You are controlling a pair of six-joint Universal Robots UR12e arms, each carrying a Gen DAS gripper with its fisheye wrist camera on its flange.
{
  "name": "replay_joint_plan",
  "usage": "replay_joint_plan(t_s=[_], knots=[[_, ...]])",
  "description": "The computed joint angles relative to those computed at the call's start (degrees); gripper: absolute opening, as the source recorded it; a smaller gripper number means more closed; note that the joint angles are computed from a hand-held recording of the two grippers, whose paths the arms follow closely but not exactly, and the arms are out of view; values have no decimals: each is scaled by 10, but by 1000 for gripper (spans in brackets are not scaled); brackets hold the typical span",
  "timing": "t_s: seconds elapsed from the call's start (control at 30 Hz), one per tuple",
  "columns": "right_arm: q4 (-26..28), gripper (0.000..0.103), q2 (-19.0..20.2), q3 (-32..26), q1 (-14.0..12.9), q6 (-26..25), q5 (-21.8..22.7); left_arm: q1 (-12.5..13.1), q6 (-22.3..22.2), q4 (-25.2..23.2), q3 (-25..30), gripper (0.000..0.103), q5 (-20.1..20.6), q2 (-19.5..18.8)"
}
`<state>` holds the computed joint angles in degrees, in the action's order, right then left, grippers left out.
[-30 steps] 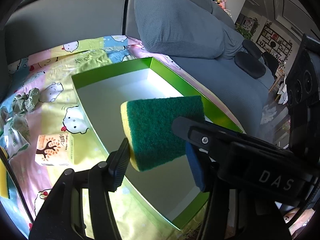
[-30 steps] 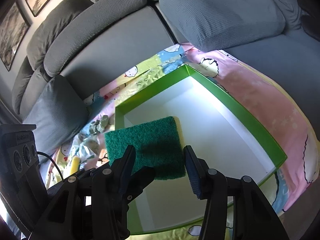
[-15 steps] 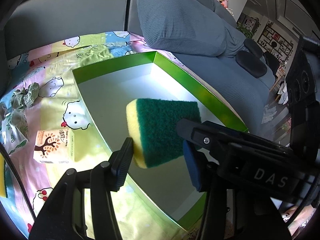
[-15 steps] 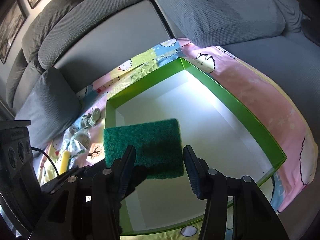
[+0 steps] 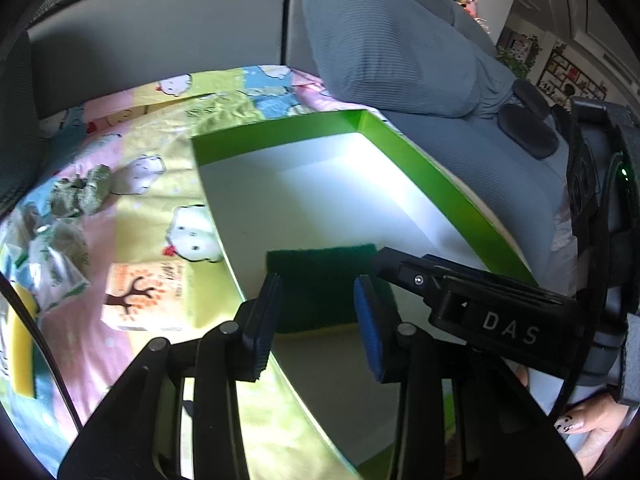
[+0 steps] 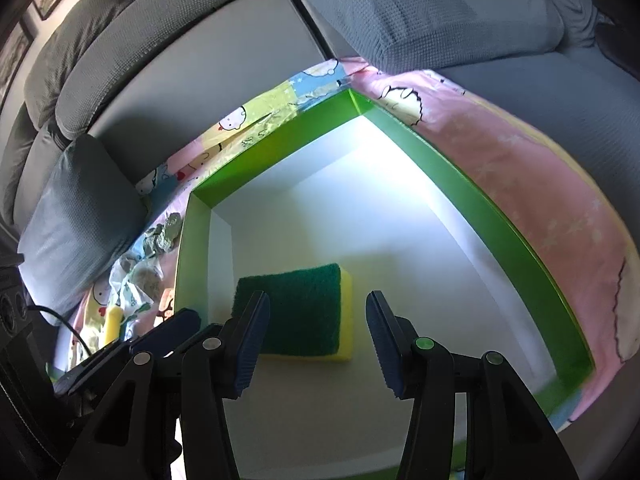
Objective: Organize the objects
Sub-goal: 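Carry the green sponge with the left tool into the white box and release, then move the left tool back and grasp the yellow sponge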
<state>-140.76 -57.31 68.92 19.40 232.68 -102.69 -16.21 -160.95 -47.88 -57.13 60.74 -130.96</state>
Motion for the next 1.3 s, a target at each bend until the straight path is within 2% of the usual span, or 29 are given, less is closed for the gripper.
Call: replay_joint_plan(t_s=[0.1,0.23,0.37,0.47,0.57,0.63,0.77,0.83,0.87,0.93,1.1,1.23,1.3], knots=[[1,52,8,-9,-1,0,6,3,-3,5,2,36,9,-2],[2,52,18,-21,-1,3,3,10,-15,-1,11,35,-1,-7],[68,52,35,-59,2,-3,-23,17,-38,-15,24,35,-19,-13],[53,52,43,-67,-1,-18,-19,18,-52,-11,24,35,-14,-13],[74,52,51,-85,0,-34,-29,27,-81,-9,18,36,-34,-6],[69,52,51,-89,5,-43,-49,35,-90,4,11,39,-50,2],[2,55,49,-87,14,-66,-59,53,-112,29,6,71,-54,14],[-27,73,53,-95,19,-82,-53,61,-125,38,6,78,-35,17],[-37,87,59,-106,22,-94,-42,64,-131,40,5,85,-22,20],[-51,89,70,-125,25,-112,-17,73,-150,45,0,89,4,25],[-28,90,122,-225,32,-149,68,99,-226,38,-20,91,50,35],[47,90,189,-352,40,-192,122,115,-272,-1,-21,91,69,29],[107,90,235,-441,44,-213,134,122,-287,-11,-24,91,64,27]])
